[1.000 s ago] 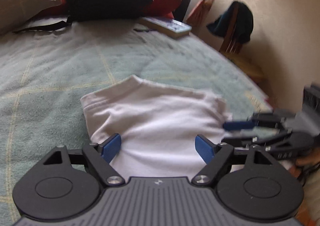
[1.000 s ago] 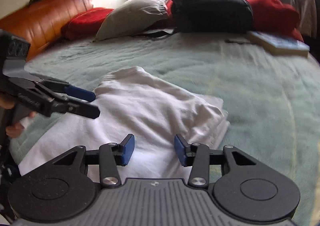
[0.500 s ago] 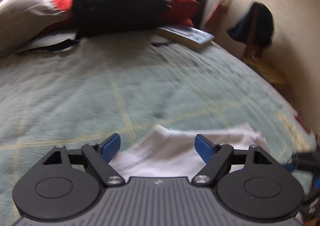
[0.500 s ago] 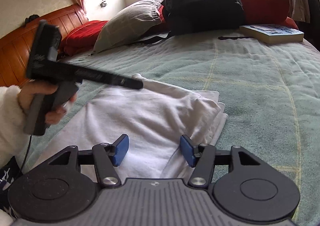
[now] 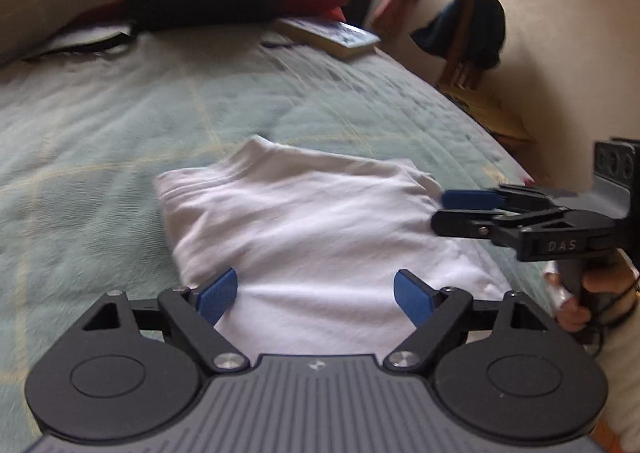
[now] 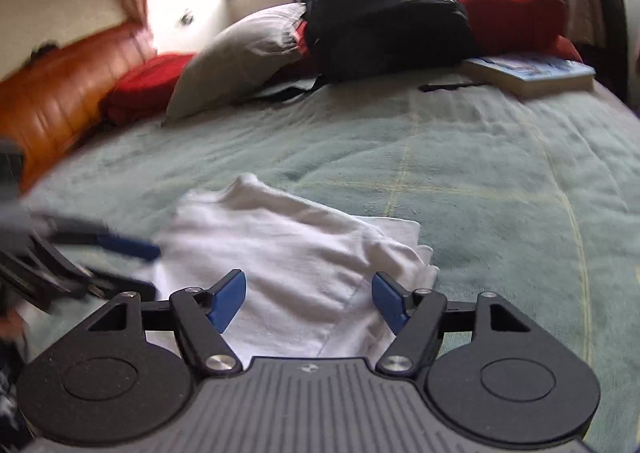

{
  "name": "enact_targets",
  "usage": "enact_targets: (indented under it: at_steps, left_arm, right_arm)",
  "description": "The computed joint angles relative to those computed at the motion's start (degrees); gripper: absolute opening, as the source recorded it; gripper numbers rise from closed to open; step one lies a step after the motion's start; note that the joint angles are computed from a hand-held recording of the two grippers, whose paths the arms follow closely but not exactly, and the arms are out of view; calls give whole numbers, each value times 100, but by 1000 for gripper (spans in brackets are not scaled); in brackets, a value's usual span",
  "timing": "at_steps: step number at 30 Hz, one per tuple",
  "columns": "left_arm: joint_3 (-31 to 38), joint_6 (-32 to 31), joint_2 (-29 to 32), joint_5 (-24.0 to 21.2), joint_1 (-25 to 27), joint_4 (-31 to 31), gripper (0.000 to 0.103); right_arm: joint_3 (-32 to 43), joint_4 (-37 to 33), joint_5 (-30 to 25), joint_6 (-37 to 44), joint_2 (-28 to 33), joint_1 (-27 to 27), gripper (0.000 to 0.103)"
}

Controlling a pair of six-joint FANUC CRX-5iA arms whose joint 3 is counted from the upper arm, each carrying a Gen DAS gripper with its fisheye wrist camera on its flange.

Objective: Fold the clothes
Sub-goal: 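Withdraw both open tools from the folded shirt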

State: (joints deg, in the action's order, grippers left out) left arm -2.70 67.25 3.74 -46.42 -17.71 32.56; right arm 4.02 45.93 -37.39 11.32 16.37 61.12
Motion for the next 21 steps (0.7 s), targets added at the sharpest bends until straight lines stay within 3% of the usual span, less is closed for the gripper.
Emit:
enact_targets:
  at_steps: [4, 8, 11, 14, 18, 21]
  left_arm:
    - [-570, -727, -586, -92, -33, 555, 87]
    - [-987, -342, -1107, -204, -220, 155, 87]
    - [-1481, -276, -1386, -367, -221, 466, 87]
    - [-1451, 325, -1701, -261, -380, -376, 87]
    - [-1073, 1737, -2069, -77, -598, -1921, 90]
    - [-878, 2411, -2148, -160, -622, -2530, 93]
  right_arm:
    - [-241, 637, -477, -358, -204, 259, 83]
    - [-421, 757, -569, -577, -340, 406, 85]
    - [-465, 713, -664, -663, -375, 519, 85]
    - [-431, 613, -923, -547, -400, 713, 85]
    - [-317, 537, -1117, -346, -373, 1029, 88]
    - [7, 362, -1090, 75, -130, 1195, 92]
